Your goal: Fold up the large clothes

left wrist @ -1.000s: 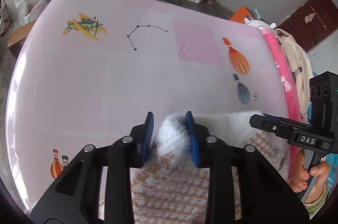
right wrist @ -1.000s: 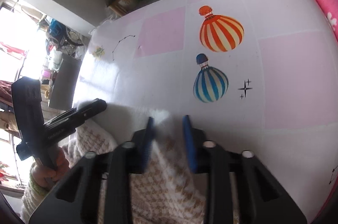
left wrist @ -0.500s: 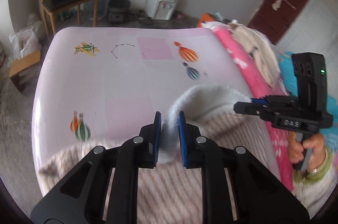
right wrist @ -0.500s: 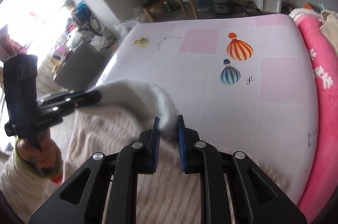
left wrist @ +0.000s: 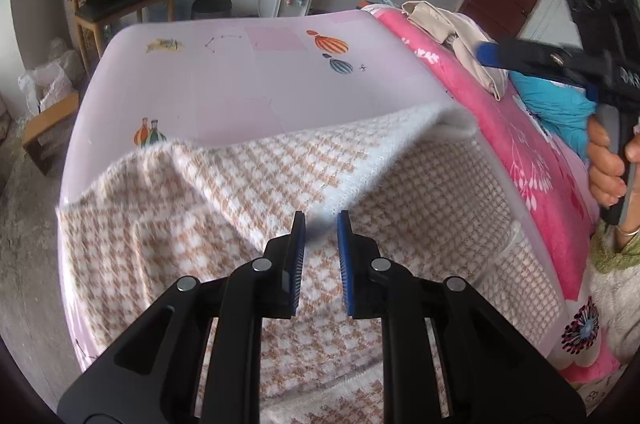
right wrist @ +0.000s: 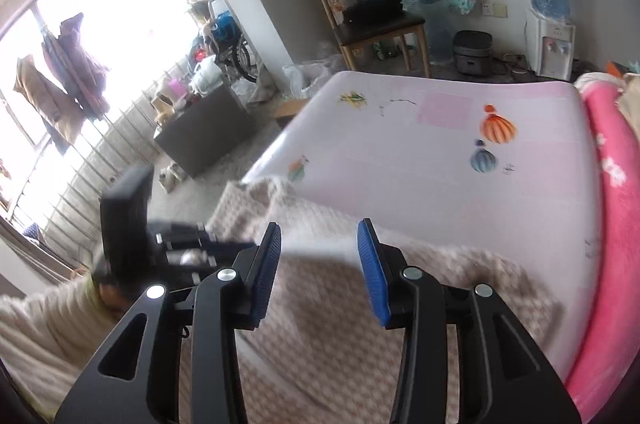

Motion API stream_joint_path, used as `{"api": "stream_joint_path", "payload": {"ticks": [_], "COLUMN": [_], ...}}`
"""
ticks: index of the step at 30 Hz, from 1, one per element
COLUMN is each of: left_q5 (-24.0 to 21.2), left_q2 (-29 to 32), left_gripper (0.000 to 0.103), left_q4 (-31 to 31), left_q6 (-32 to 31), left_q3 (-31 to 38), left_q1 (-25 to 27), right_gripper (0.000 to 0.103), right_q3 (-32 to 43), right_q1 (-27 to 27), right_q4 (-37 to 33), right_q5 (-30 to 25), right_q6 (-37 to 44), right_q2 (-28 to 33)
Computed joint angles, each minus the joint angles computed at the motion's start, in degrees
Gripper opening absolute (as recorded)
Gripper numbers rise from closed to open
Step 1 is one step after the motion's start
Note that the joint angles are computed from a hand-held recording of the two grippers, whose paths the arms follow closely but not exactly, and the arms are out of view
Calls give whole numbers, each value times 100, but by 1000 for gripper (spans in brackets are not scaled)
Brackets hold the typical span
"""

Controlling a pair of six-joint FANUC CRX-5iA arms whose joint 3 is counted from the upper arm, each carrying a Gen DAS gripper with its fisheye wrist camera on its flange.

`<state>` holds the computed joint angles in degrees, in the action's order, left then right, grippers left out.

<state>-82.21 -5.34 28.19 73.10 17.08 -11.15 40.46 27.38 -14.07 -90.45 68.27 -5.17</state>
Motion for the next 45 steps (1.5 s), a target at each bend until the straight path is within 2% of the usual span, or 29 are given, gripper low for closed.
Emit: {"api": "stream_joint_path", "payload": {"ticks": [3, 7, 9, 12, 16, 18, 20, 22, 23, 25, 28, 31, 34, 36, 37, 42, 45], "left_q5": [-20, -206, -166, 10, 268, 207, -135, -240, -121, -185, -243, -160, -198, -181, -178, -5, 26], "left_q2": [-102, -425, -595, -550, -69, 172, 420, 393, 270, 266, 275, 151, 93, 131, 132, 51, 31], "left_gripper": [16, 17, 17, 19, 19, 19, 19, 19, 19, 19, 19, 19, 19, 19, 19, 19, 18], "left_q4": [-1, 193, 479, 693, 668, 428, -155, -461, -421, -390, -387, -255, -156, -191, -209, -268, -296], "left_q6": [71, -36, -165, -172, 184, 392, 573, 480, 349, 343, 338, 186, 48, 72, 43, 87, 210], "left_q3": [-114, -410, -593, -529, -192, -36, 233, 169, 6, 10, 38, -179, -256, -224, -217, -319, -337], "left_q1": [70, 480, 743, 861, 498, 261, -14, -120, -85, -37, 14, 133, 260, 199, 190, 111, 78], "right_gripper": [39, 37, 37, 37, 37, 37, 37, 37, 37, 37, 37, 33, 29, 29, 29, 29, 29], "right_q3": [-183, -905, -1451, -1751, -1733, -1565, -1335, -1239, -1229, -1253, -1386, -1947, -1770, -1653, -1569, -858, -518], "right_q1": [-35, -73, 50, 143, 266, 408, 550, 760, 804, 767, 460, 258, 37, 269, 272, 511, 704], "right_q4": [-134, -521, -492, -393, -216, -46, 187, 649, 896, 1219, 1112, 804, 618, 1083, 1094, 964, 699], "right_q5": [-156, -367, -198, 101, 23, -175, -287, -218, -140, -91, -268, 133, -156, -295, -234, 150, 254], "right_q6": [-195, -522, -551, -585, -606, -646, -531, -475, -456, -455, -326, -54, -200, -417, -397, -136, 180], "right_q2": [230, 47, -260, -494, -480, -392, -370, -403, -404, -348, -202, -637, -674, -626, -628, -205, 306]}}
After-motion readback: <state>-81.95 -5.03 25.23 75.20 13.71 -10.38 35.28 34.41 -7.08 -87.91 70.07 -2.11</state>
